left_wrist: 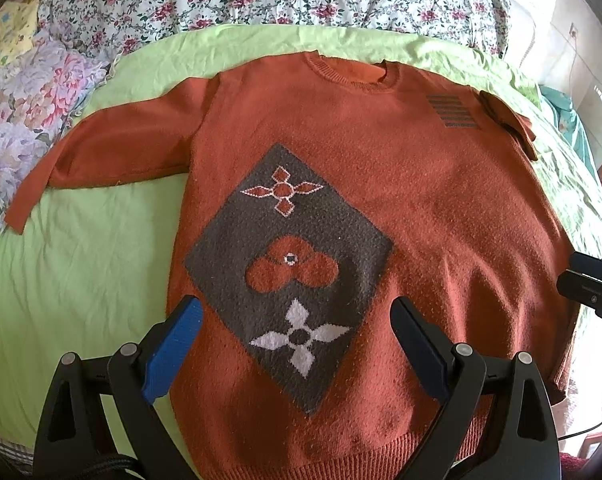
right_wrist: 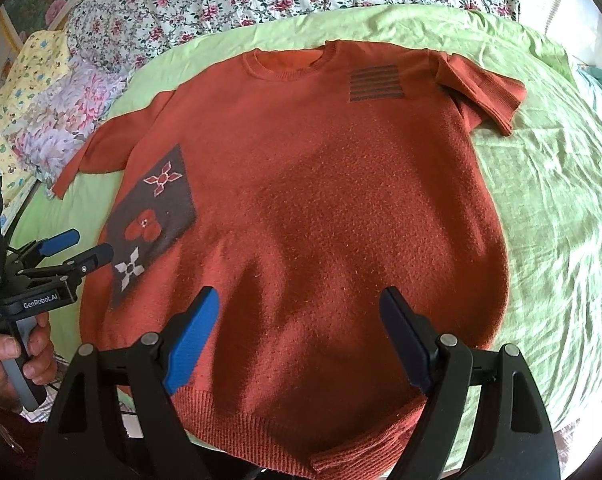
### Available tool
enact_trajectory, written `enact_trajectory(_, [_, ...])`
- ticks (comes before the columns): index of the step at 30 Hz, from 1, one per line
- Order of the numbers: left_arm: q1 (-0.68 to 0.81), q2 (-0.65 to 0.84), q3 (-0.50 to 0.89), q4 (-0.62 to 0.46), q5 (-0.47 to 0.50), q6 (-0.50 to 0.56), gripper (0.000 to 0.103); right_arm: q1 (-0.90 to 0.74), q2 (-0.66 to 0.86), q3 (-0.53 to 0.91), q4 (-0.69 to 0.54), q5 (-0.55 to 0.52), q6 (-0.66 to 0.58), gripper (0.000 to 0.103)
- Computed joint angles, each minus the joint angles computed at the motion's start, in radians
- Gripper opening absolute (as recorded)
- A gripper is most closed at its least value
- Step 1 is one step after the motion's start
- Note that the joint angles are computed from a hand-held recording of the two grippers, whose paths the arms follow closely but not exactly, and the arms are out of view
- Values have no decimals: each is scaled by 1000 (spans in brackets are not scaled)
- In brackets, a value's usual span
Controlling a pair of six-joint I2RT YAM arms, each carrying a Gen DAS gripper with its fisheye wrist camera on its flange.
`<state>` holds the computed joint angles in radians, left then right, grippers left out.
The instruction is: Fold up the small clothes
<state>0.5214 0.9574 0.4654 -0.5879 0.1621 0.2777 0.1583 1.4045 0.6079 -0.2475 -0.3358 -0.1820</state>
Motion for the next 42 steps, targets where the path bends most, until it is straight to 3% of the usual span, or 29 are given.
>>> enact_trajectory(12, [-29,29,-2,49,-26,-25,95,-13,7,14,-12,33,-13,83])
enact_trajectory(23, [-51,154,62,97,7,-50,95,-108,47,107,-50,-25,-59,83])
enact_trajectory(32, [-60,347,200,141,-9,-105,95,-204,229,392,-150,-48,-121,78])
enact_trajectory(42, [-109,588,432,192,-28,-195,95,-221,590,861,-249,-24,-206,68])
